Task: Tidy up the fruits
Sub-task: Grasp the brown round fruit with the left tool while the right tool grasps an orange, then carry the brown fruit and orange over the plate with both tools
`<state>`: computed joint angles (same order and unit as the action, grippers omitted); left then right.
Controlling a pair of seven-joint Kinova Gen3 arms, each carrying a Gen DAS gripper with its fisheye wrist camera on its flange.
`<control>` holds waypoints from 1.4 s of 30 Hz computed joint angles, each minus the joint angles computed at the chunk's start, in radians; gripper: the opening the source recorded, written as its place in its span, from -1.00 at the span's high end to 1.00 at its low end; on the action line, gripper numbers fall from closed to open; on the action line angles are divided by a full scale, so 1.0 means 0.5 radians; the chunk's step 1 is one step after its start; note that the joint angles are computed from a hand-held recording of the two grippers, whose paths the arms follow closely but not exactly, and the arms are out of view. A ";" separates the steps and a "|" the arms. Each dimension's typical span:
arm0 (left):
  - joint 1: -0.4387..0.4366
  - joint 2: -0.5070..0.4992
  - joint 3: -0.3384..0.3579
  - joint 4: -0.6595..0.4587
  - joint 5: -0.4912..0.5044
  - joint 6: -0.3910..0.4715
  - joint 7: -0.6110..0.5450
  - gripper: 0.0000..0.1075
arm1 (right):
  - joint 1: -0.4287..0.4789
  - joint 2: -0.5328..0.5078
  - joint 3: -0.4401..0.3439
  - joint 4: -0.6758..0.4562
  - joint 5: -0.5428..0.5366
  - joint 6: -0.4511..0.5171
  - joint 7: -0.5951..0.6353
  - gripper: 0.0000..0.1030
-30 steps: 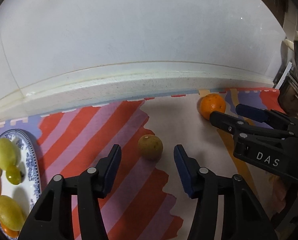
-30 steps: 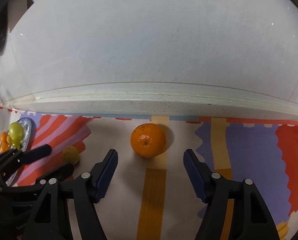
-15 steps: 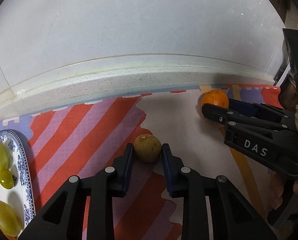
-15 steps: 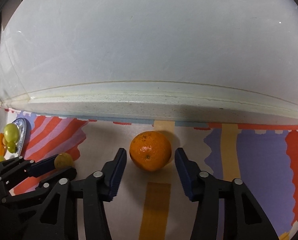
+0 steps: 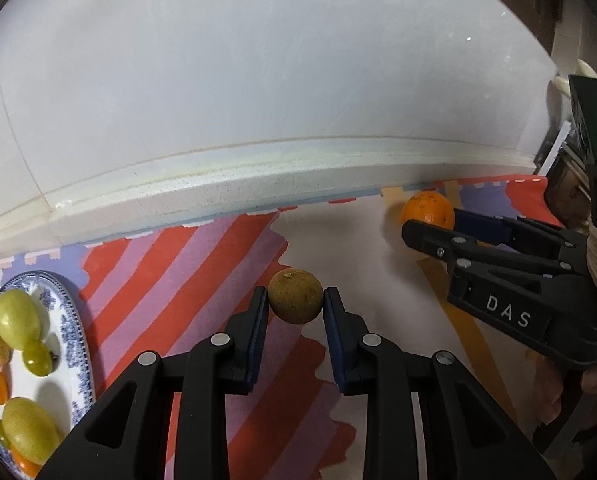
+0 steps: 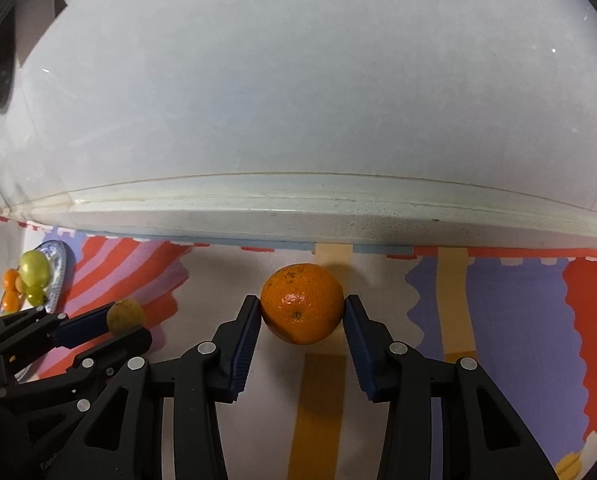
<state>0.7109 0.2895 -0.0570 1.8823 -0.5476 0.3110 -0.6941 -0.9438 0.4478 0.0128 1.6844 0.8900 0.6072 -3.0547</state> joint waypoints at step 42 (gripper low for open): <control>-0.479 -1.215 0.826 0.659 -0.746 0.563 1.167 0.47 | -0.399 -0.308 -0.519 -0.081 0.584 0.559 -0.416 0.15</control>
<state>0.4712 -0.3178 0.3561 2.2117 -0.9208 0.5926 -0.1104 -1.1435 0.2938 -0.2465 1.6439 1.1818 0.8866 -3.2625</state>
